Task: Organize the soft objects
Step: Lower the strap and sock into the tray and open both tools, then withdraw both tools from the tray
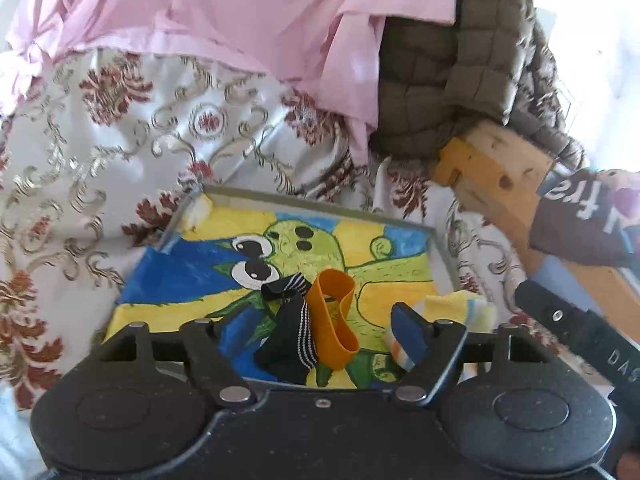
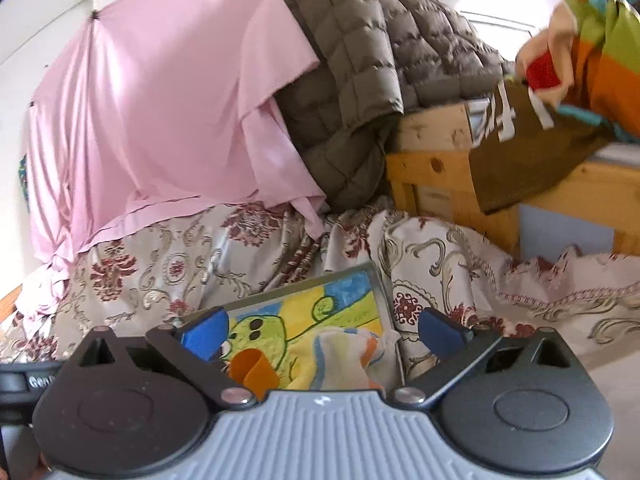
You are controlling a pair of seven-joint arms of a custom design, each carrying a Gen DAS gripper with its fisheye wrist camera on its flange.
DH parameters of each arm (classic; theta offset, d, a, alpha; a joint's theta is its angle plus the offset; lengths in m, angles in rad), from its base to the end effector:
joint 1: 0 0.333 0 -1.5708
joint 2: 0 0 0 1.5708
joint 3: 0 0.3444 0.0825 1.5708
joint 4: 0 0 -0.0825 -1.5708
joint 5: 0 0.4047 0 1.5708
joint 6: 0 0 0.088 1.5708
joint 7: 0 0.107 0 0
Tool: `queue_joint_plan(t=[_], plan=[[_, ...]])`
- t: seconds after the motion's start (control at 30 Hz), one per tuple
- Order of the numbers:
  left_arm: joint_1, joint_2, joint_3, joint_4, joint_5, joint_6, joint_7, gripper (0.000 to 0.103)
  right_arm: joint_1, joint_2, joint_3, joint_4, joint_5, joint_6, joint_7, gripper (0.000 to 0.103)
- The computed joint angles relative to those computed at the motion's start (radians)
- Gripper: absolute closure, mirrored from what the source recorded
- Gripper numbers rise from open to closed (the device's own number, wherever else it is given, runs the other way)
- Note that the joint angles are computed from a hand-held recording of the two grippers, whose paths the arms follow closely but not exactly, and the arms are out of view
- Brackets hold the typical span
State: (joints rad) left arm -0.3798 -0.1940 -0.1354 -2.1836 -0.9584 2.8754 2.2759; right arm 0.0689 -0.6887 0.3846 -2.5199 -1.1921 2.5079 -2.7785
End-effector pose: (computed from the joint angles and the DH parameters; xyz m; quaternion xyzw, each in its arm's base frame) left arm 0.4963 -0.2333 0.5762 -0.4814 0.7328 -0.4677 0.1124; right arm 0.3497 0.2067 0.5705 -0.3570 0.7234 -0.4334 0.4019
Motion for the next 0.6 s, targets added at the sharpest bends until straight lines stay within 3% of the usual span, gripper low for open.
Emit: queue_joint_plan(t=[0.2,0.47,0.6], plan=[[-0.050,-0.159,0.049,-0.113,-0.064,0.015,0.067,0.013,0.059,-0.062,0.053,-0.013,0.093,-0.091,-0.064,0.000],[-0.100,-0.352,0.118,-0.263,0.040,0.018,0.011,0.007,0.116,-0.133,0.124,-0.034,0.195,-0.180,-0.102,0.000],[-0.134,-0.439,0.153,-0.340,0.091,0.057,-0.004,0.002,0.138,-0.158,0.166,-0.044,0.232,-0.214,-0.096,0.000]])
